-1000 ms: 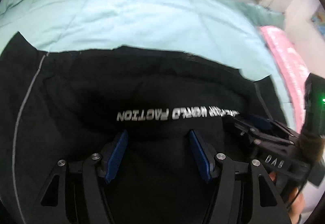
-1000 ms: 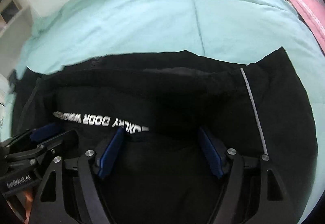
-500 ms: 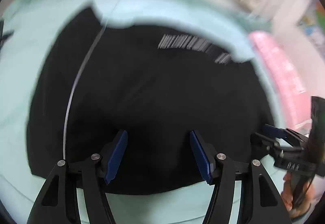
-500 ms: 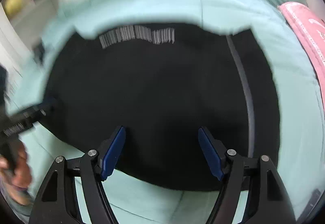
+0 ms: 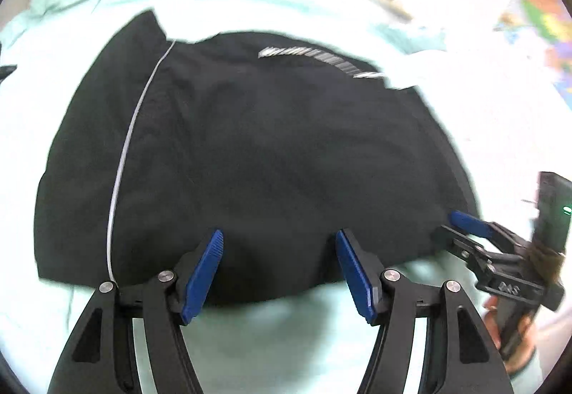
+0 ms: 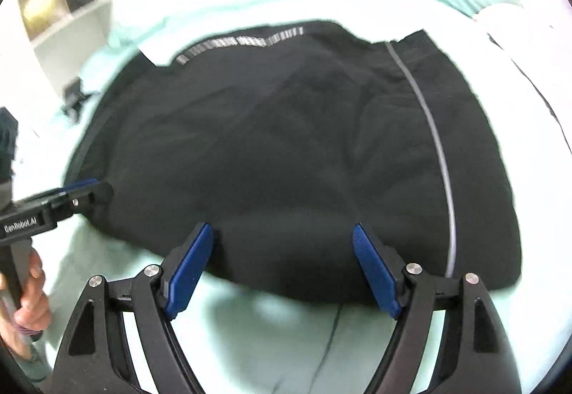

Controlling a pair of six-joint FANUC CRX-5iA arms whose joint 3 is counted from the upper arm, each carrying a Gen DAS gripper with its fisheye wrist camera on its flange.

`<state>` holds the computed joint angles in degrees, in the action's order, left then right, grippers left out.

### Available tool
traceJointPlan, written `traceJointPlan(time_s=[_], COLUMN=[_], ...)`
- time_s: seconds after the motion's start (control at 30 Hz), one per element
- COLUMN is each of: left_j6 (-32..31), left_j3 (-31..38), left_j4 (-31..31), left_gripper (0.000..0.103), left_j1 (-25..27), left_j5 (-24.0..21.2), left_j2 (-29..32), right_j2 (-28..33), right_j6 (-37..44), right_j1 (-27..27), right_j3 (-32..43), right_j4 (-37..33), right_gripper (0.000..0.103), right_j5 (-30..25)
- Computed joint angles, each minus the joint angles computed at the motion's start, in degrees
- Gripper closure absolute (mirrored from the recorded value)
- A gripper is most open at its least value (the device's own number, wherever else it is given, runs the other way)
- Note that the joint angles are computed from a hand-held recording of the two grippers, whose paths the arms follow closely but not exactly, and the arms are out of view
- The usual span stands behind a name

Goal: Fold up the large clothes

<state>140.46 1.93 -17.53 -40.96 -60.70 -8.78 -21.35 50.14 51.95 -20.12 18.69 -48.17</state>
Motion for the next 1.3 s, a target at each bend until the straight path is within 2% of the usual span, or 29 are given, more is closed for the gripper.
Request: traceJointPlan(time_s=[0.03, 0.13, 0.2, 0.27, 0.3, 0.33, 0.4, 0.43, 0.47, 0.5, 0.53, 0.6, 0.67, 0.73, 0.77, 0.83, 0.9, 0.97, 1.03, 1.07, 1.13, 1.2, 1.3], left_j6=[1.55, 6.83, 7.92, 8.83, 8.39, 8.69, 10.15, 7.65, 5.87, 5.02, 4.84, 3.57, -1.09, -6.75, -10.01, -17.03, -20.38, -23.64, -28.14, -32.32, -38.47, -41.27, -52.82], left_j3=[-0.92, 0.08, -1.58, -3.18, -6.11, -8.85, -11.8, -13.61, -13.95, -12.17, -9.25, -4.38, -0.32, 2.56, 3.02, 1.39, 0.06, -3.2, -8.41, -12.11, -17.34, -19.09, -26.07], left_j4=[-1.9, -7.39, -6.83, -3.97, 0.22, 2.23, 2.03, 4.19, 5.02, 3.29, 0.14, -4.53, -5.64, -4.34, -1.98, 5.77, 9.69, 14.56, 23.09, 29.77, 38.32, 42.43, 60.55], left_gripper=[0.035, 0.034, 0.032, 0.031, 0.032, 0.033, 0.032, 0.032, 0.032, 0.031, 0.031, 0.029, 0.021, 0.02, 0.02, 0.02, 0.02, 0.02, 0.02, 0.02, 0.02, 0.02, 0.02], left_j1=[-1.87, -6.96, -6.9, -5.12, -2.44, -1.37, -1.61, -0.57, -0.22, -0.89, -2.15, -2.89, 0.08, 5.35, 8.67, 16.32, 22.09, 27.27, 32.44, 35.53, 38.94, 40.37, 42.85], left_j5=[0.93, -2.63, -3.49, -5.21, -3.74, -0.48, 4.02, 7.18, 8.29, 6.72, 3.51, -1.6, -4.98, -6.76, -6.84, -4.85, -3.93, -1.1, 3.25, 5.86, 7.4, 8.25, 8.96], left_j2=[-1.43, -1.32, -1.72, -0.8, -1.46, -3.33, -7.29, -9.92, -11.46, -12.22, -12.11, -11.41, -10.61, -8.97, -8.29, -7.47, -6.42, -6.41, -7.2, -7.55, -7.68, -6.31, -3.77], right_j2=[-2.84, -9.23, -9.47, -7.08, -5.05, -4.12, -7.15, -8.19, -9.6, -10.67, -11.75, -11.39, -8.52, -3.2, 1.03, 7.71, 11.81, 15.71, 18.57, 19.72, 21.69, 24.25, 27.65], right_j6=[-2.27, -9.44, -7.6, -6.86, -6.24, -5.25, -4.75, -4.03, -3.14, -4.22, -7.17, -10.32, -5.64, 3.58, 9.34, 15.22, 20.34, 24.86, 28.3, 30.29, 33.27, 36.17, 38.47], right_j1=[1.28, 4.91, 2.85, 0.16, -1.96, -3.46, -4.2, -4.41, -4.66, -4.26, -3.59, -4.72, -9.49, -15.5, -19.23, -24.35, -29.05, -32.6, -35.65, -37.03, -39.05, -40.89, -43.48], right_j3=[-2.84, -8.68, -9.27, -7.53, -6.42, -5.85, -6.82, -6.72, -6.37, -6.52, -6.81, -5.43, -1.17, 5.98, 11.02, 18.06, 22.34, 25.71, 28.3, 29.59, 31.5, 34.1, 37.07], right_j4=[2.29, 8.94, 4.98, -0.06, -3.25, -5.84, -7.61, -8.24, -8.57, -6.57, -1.57, 4.61, 1.57, -7.09, -12.91, -20.0, -27.57, -34.29, -39.69, -42.51, -46.53, -50.94, -55.5], right_gripper=[0.017, 0.006, 0.006, 0.006, 0.007, 0.009, 0.009, 0.009, 0.009, 0.008, 0.005, 0.0, 0.0, 0.0, 0.0, 0.0, 0.0, 0.0, 0.0, 0.0, 0.0, 0.0, 0.0], right_j5=[1.64, 1.65, 1.76, -1.86, -3.71, -2.58, -0.17, 0.25, 0.66, 0.76, 0.7, 0.27, 1.13, -0.75, -2.99, -6.87, -8.26, -9.22, -10.67, -11.47, -12.56, -14.49, -19.32])
